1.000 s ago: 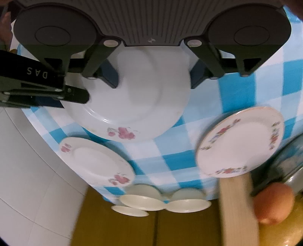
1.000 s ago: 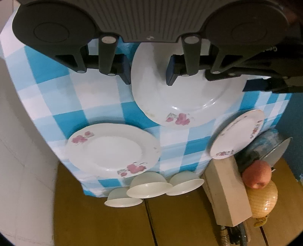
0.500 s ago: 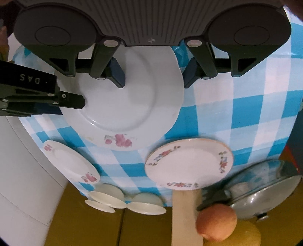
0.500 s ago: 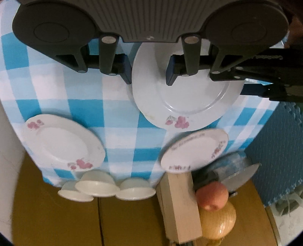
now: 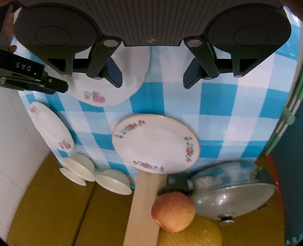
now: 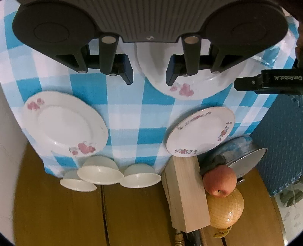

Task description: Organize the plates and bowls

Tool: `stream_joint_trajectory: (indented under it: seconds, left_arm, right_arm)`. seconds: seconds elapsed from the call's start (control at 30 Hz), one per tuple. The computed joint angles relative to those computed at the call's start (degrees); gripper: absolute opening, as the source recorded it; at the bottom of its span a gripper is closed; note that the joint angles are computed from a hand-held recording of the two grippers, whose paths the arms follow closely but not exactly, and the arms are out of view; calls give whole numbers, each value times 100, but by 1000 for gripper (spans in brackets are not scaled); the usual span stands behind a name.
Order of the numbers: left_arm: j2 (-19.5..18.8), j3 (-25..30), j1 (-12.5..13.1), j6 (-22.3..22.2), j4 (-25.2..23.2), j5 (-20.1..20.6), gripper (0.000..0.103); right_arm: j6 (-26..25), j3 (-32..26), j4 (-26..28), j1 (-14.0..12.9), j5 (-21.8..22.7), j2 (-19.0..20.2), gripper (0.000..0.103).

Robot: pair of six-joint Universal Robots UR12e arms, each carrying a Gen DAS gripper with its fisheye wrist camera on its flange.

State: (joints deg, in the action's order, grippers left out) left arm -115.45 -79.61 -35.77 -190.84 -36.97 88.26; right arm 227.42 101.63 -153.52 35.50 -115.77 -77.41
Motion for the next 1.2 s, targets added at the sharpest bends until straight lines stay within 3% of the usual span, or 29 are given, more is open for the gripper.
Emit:
stream_joint_trajectory:
  seconds: [0.23,0.53,0.83,1.03,1.2]
  left_arm:
    - [-69,88,-74,194,65,240,80]
    - [-405,565,-57,-84,1,619,80]
    - [-835,1149,-22,-336,-205,1171,74]
    - [-1063,1488,164,-832,-596,622,68]
    - [-1231,1642,116,-498,-437,887,67]
  right_arm:
    - [-88,-84,-65,-45,14,49,34]
    - [-746,-603,-387,-299,256,407,35]
    - [-499,-973,-145,-648,756,734,35]
    - [-384,-1011,-175,-772,1127,835,35]
    - [-364,-997,-351,-825,1262,913,35]
